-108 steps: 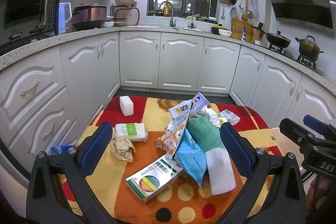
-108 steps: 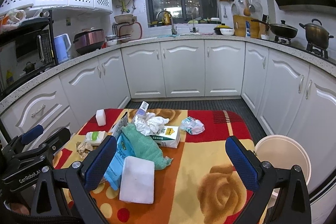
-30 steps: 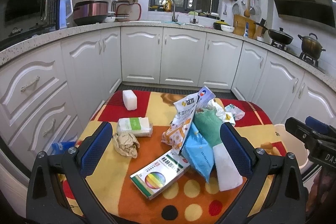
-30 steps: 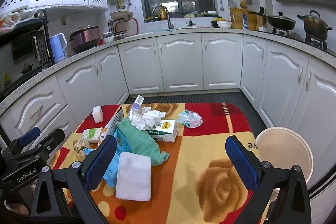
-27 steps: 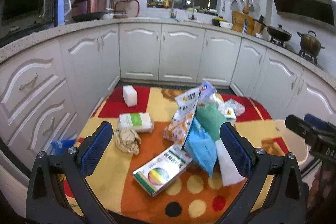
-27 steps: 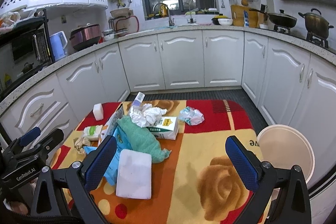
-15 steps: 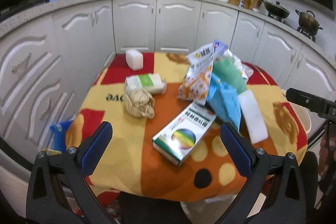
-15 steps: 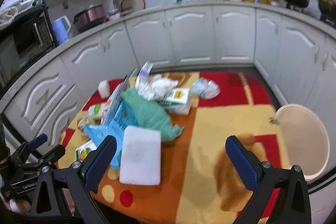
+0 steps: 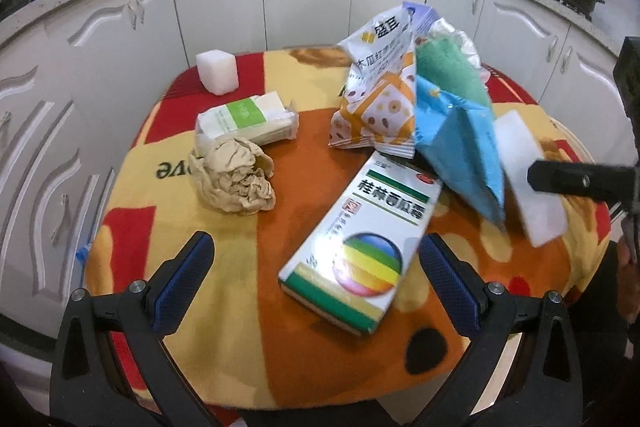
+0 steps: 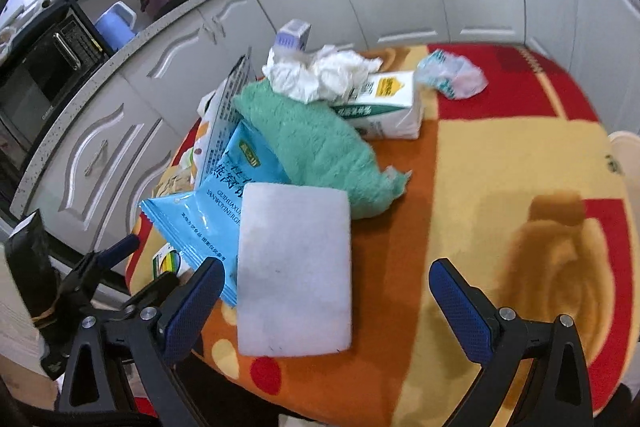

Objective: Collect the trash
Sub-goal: 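Grasp the white sponge with the right tool while the left tool grasps the green-white medicine box, then carry both items to the beige bin and open both tools to drop them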

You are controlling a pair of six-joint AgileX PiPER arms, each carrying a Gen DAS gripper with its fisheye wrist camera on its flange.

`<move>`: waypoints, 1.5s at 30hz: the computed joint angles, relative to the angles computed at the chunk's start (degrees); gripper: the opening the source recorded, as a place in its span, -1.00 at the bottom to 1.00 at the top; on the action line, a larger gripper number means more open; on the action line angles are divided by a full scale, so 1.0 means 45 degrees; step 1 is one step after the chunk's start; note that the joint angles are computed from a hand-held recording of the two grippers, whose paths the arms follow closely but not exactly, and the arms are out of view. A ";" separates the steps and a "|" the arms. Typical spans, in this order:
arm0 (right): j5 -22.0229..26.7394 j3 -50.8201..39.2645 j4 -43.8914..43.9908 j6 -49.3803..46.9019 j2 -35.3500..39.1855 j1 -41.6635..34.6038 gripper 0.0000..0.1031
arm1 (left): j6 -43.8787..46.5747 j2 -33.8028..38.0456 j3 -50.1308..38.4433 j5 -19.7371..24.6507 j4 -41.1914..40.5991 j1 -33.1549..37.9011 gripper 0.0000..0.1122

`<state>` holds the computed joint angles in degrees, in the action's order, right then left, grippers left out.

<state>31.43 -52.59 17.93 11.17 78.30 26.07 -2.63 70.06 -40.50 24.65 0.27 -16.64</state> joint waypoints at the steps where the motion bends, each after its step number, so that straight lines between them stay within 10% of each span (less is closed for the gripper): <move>1: -0.0005 -0.0010 0.0284 -0.0271 0.0099 -0.0016 0.92 | 0.0591 0.0189 -0.0117 -0.0029 -0.0544 0.0136 0.82; 4: -0.0136 0.0027 0.1135 -0.1277 0.0484 -0.0043 0.50 | 0.1315 0.0659 -0.0405 -0.0085 -0.1176 0.0127 0.80; 7: -0.0157 0.0320 0.3222 -0.3236 0.0428 -0.0419 0.09 | 0.3348 0.1044 -0.0612 0.0236 -0.3115 0.0334 0.30; 26: 0.0253 0.1640 0.0857 -0.2010 -0.2717 -0.2382 0.08 | 0.3787 -0.3628 -0.0910 0.3861 -0.4569 0.1091 0.01; 45: 0.2508 0.2393 0.4638 -0.7069 -0.4312 -0.8364 0.08 | 0.0975 -0.1281 -0.3370 0.2946 -0.3384 -0.2574 0.00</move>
<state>42.72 -41.82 38.80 -20.65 58.89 -11.57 1.76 64.30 -55.66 37.90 -14.95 -28.22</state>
